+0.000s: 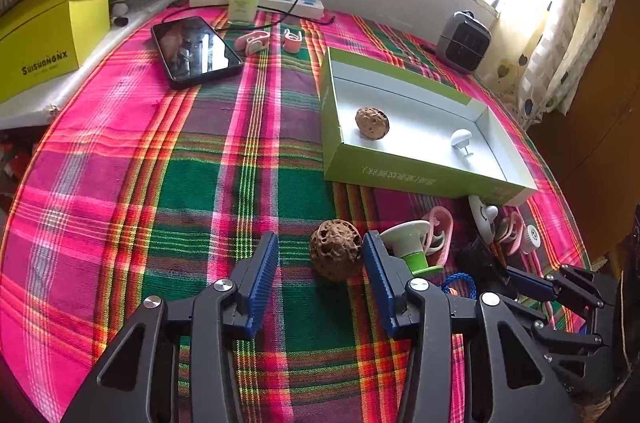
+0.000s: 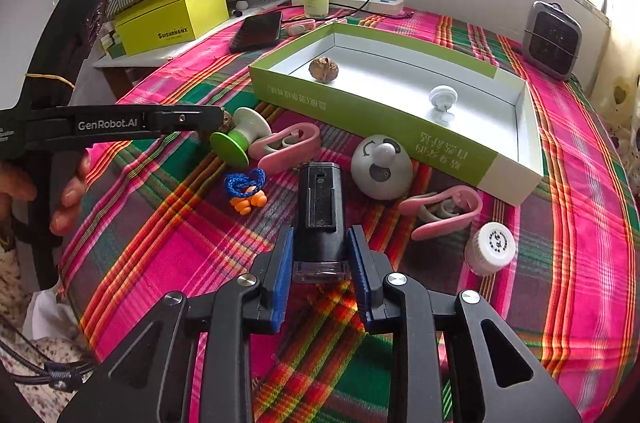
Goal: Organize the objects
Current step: 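Grasp the carved walnut with the left gripper while the right gripper grasps the black device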
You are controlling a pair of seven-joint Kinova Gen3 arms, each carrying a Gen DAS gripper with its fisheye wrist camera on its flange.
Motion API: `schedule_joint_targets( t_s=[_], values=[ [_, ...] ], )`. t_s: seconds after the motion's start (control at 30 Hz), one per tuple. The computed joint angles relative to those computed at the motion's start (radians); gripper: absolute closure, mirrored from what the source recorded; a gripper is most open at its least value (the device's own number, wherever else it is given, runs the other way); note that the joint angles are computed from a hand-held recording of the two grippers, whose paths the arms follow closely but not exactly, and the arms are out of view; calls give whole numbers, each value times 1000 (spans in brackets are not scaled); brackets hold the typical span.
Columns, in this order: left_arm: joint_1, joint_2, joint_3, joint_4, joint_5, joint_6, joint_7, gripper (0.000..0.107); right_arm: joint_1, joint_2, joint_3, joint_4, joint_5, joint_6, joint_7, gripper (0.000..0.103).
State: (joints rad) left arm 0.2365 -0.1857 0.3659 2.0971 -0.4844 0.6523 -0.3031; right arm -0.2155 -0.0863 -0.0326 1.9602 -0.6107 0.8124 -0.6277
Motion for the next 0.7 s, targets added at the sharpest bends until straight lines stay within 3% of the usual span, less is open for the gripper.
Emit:
schedule_joint_targets(
  t_s=[0.37,0.53,0.7],
  values=[
    [22,39,-17,-21,-36,10,9,65,-8,0,-3,6,-9,-5,-11,75],
    [49,74,-3,-51,-101,78,52,75,-8,17,-10,-10,-2,4,-35,75],
    [89,84,-35,-55,-122,86,64,76,-12,22,-22,-13,12,-8,-50,75]
  ],
)
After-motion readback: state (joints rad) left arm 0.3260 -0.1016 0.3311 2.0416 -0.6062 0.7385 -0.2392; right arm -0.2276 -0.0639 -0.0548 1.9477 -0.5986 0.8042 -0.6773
